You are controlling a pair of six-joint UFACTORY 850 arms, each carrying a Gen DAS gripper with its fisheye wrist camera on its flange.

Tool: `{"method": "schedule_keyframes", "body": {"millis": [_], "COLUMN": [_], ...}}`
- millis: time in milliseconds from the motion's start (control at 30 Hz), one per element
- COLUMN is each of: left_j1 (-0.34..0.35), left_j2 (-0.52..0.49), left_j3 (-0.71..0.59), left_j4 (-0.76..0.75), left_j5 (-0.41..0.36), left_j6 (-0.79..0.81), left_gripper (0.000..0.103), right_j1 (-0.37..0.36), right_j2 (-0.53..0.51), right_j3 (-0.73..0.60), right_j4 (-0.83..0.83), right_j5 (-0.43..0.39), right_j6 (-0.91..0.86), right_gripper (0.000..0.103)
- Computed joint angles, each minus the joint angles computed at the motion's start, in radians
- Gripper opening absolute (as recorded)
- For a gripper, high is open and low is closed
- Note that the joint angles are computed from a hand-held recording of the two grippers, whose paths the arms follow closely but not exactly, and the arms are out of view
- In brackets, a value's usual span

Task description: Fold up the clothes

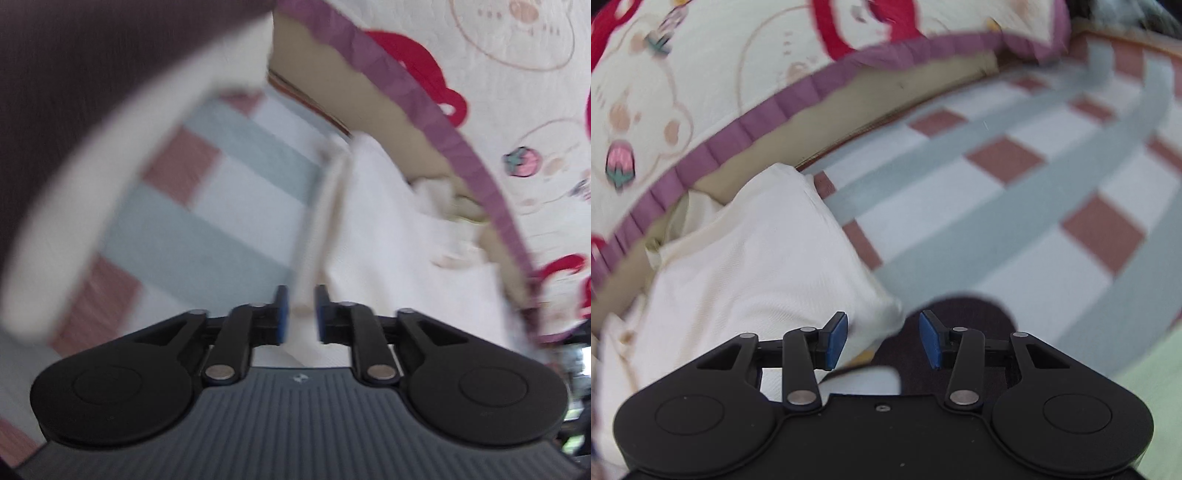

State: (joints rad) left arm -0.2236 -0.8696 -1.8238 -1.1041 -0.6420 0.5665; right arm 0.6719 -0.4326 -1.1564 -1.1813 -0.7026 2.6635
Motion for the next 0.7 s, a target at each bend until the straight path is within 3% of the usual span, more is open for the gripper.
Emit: {"method": "schedule_keyframes", "body": {"millis": [100,167,300,367,433,467,533,633,700], "left_j1": [-0.001,-0.015,-0.030,-0.027,-0.020,-0.019,-0.025,-0.043,-0.059], "left_j2": [-0.005,0.007,-0.005,-0.018,-0.044,-0.052,-0.047,-0.033,-0.053], "left_j3": [0.001,0.031,0.023,0.012,-0.017,-0.020,-0.003,0.024,-0.025], "left_j4": [-0.044,-0.077,-0.057,-0.047,-0.035,-0.038,-0.050,-0.069,-0.016], "left_j5": [-0.073,-0.072,-0.131,-0.185,-0.263,-0.275,-0.229,-0.111,-0.068], "left_j6": [0.017,0.020,-0.018,-0.046,-0.082,-0.097,-0.122,-0.137,-0.132], "left_gripper": [0.029,0.029,0.029,0.034,0.041,0.041,0.041,0.045,0.045], "right_j1": [0.004,0.000,0.002,-0.013,-0.029,-0.037,-0.043,-0.028,-0.023], "right_j2": [0.017,-0.002,-0.047,-0.059,-0.073,-0.082,-0.092,-0.087,-0.083], "right_j3": [0.048,0.043,0.025,0.012,-0.010,-0.030,-0.059,-0.074,-0.080], "right_j4": [-0.120,-0.150,-0.295,-0.302,-0.281,-0.244,-0.216,-0.213,-0.192], "right_j5": [0.069,0.102,0.058,0.035,0.010,-0.013,-0.053,-0.113,-0.126], "right_j6": [0.185,0.167,0.299,0.327,0.308,0.235,0.131,0.067,0.017], "right_gripper": [0.054,0.055,0.059,0.060,0.054,0.036,0.016,0.015,0.015]}}
